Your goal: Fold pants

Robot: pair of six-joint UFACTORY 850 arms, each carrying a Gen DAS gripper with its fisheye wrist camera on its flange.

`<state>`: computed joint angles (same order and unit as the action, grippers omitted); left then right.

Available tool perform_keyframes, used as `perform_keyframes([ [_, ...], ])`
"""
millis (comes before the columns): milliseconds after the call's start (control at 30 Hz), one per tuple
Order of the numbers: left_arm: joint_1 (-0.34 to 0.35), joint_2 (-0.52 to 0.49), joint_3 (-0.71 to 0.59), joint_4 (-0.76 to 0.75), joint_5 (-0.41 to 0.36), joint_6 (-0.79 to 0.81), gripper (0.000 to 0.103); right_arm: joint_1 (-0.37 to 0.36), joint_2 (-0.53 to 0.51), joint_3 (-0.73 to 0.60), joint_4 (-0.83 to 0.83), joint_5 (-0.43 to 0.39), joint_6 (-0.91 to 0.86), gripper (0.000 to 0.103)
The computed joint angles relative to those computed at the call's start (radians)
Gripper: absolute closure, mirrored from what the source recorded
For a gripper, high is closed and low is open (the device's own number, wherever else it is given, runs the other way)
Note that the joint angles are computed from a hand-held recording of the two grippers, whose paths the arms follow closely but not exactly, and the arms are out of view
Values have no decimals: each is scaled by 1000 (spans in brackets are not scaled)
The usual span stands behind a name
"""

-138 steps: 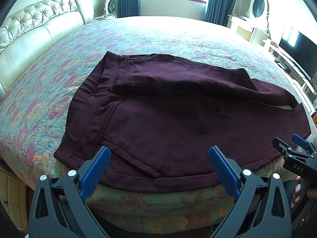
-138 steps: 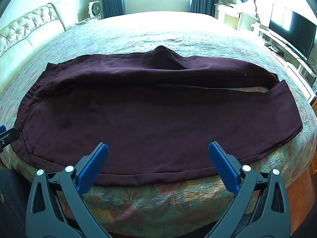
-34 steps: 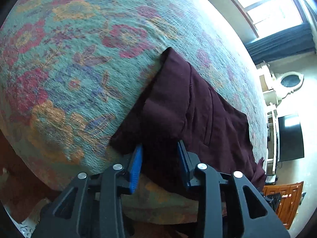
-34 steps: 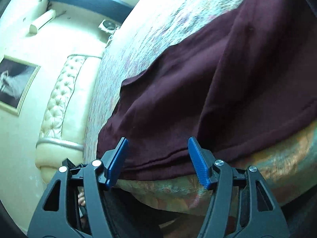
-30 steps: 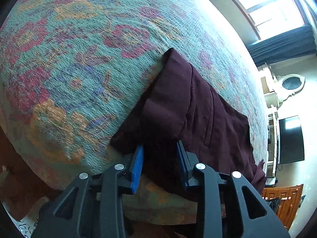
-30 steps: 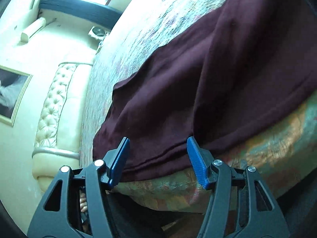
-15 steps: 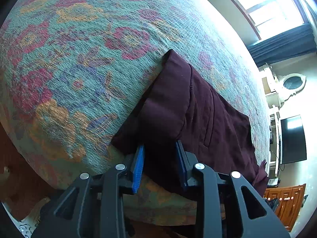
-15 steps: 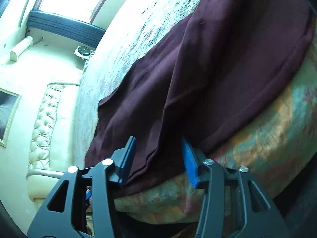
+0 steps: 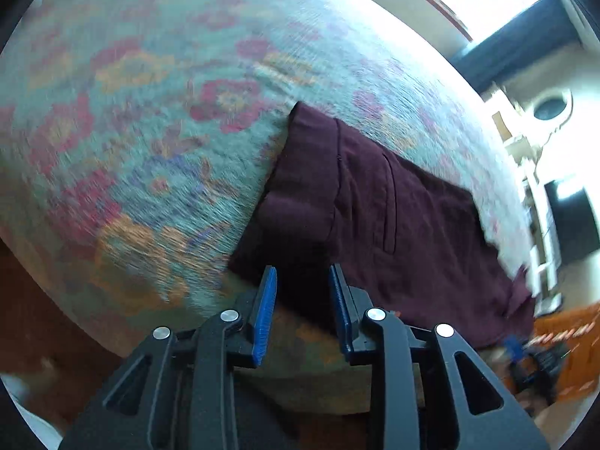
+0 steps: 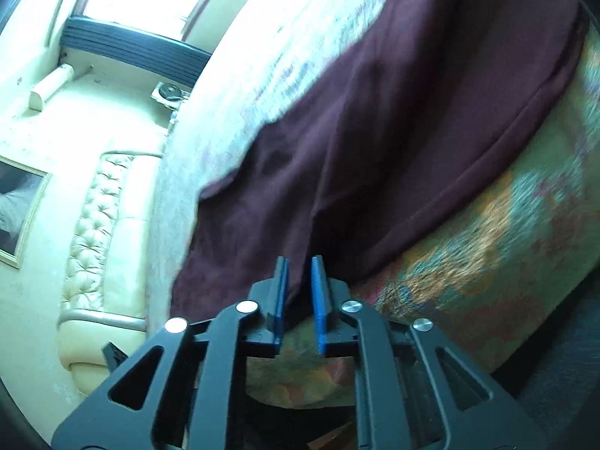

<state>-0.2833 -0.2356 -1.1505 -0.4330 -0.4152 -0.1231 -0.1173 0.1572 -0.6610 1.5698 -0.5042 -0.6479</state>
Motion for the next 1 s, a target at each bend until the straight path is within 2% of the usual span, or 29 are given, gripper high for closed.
perform_keyframes([
  [33,-10,18,6,63,3,-21,73,-46,38,15,-8,-10,11,65],
  [67,-22,37,12,127,4,-49,73,-96,71,30,-15,-16,22,61],
  [133,-41,62,12,211,13,-103,73,-224,123,62,20,-42,-3,61],
  [167,-51,69,6,239,25,-125,70,-295,144,79,30,-41,-6,60],
  [200,-58,66,-5,261,33,-145,60,-371,157,97,51,-38,-10,60],
  [267,-72,41,-43,312,63,-202,49,-508,149,121,149,-39,-68,60],
  [333,-91,-16,-106,386,69,-288,49,-613,94,113,215,-68,-135,60],
  [367,-101,-46,-138,408,65,-310,48,-638,55,87,211,-60,-173,60],
  [433,-123,-112,-205,465,39,-371,42,-663,-38,6,129,-42,-215,60],
  [467,-132,-134,-228,496,28,-405,41,-675,-95,-35,96,-66,-235,60],
  [533,-149,-183,-271,513,5,-434,41,-667,-187,-107,13,-62,-191,60],
  [667,-176,-259,-334,514,-53,-467,41,-639,-290,-179,-60,-44,-150,61],
  [733,-179,-271,-335,481,-52,-480,34,-595,-300,-191,-85,-2,-146,64],
  [767,-180,-269,-328,480,-37,-495,30,-577,-302,-198,-119,27,-144,85],
  [800,-183,-270,-326,497,-29,-525,29,-574,-304,-201,-147,15,-141,96],
  [933,-189,-281,-343,529,-44,-570,26,-595,-283,-200,-73,-23,-233,99],
  [1000,-189,-282,-347,532,-50,-569,26,-615,-235,-200,-76,37,-253,99],
])
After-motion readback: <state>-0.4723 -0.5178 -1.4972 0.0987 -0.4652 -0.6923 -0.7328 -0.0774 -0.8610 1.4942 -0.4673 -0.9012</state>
